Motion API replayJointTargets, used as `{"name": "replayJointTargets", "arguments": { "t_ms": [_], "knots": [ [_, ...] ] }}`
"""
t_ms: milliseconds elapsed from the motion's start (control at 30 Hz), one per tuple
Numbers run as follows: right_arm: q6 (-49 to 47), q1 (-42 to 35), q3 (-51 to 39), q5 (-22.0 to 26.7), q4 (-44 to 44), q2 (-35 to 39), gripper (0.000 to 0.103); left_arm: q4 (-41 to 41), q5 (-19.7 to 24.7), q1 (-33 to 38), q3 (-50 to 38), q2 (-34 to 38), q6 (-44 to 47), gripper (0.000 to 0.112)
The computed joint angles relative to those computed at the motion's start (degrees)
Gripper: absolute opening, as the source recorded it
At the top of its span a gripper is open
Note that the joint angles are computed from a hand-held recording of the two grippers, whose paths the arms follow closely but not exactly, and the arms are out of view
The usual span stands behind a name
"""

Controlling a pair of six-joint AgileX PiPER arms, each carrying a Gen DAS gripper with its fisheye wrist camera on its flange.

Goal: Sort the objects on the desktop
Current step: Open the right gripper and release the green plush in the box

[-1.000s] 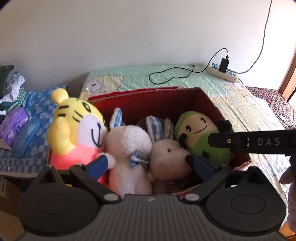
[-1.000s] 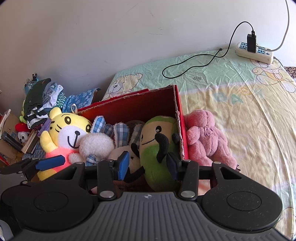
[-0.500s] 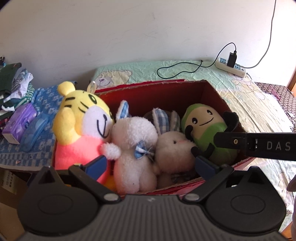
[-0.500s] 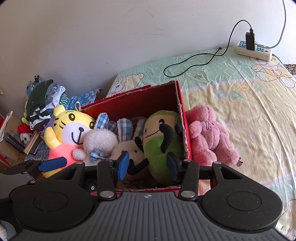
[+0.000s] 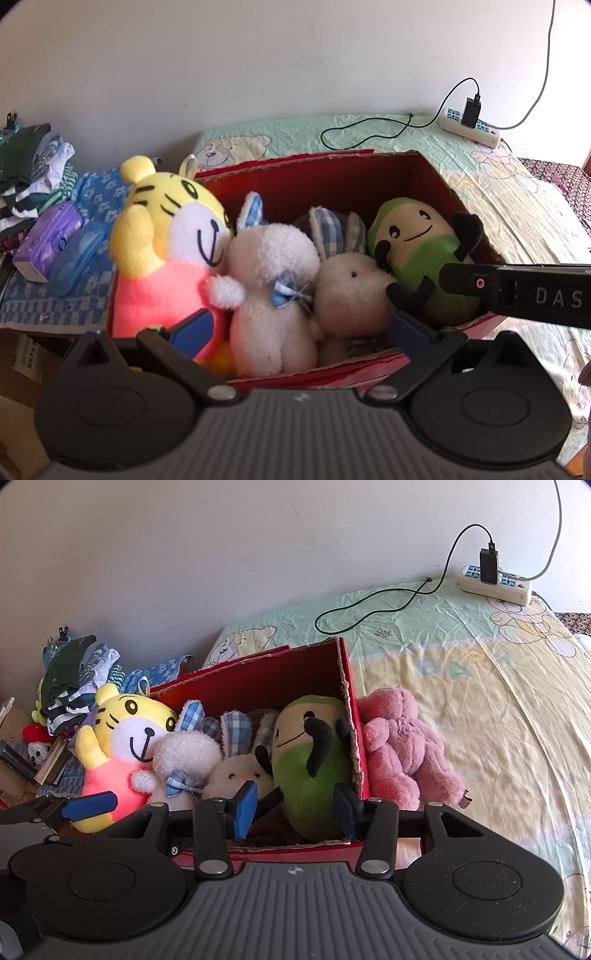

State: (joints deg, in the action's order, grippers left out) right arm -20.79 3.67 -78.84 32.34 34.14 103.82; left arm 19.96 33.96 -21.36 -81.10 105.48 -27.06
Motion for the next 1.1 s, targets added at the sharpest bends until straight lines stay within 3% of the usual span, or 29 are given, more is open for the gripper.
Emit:
{"name": "replayJointTargets", "arguments": {
  "t_ms": [600, 767, 967, 1100],
  "knots": [
    [-1.2, 0.4, 0.0, -0.4, 0.6, 0.4, 0.050, 1.8, 3.1, -0.5, -3.2, 2.6, -1.3, 0.102],
    [0.7, 1.6, -0.4, -0.5, -3.2, 0.4, 0.051, 1.6, 4.1, -0.6, -4.5, 3.5, -0.7, 0.102],
    [-2.7, 0.9, -0.2, -0.4, 0.4, 0.6, 0.058, 0.3, 3.6, -0.3, -4.8, 3.9, 0.9, 0.102],
    [-5.9, 0.6, -0.2, 0.4, 3.6, 0.7, 0.068, 0.3, 2.9, -0.2, -4.5, 3.9, 1.2, 0.102]
  ]
}}
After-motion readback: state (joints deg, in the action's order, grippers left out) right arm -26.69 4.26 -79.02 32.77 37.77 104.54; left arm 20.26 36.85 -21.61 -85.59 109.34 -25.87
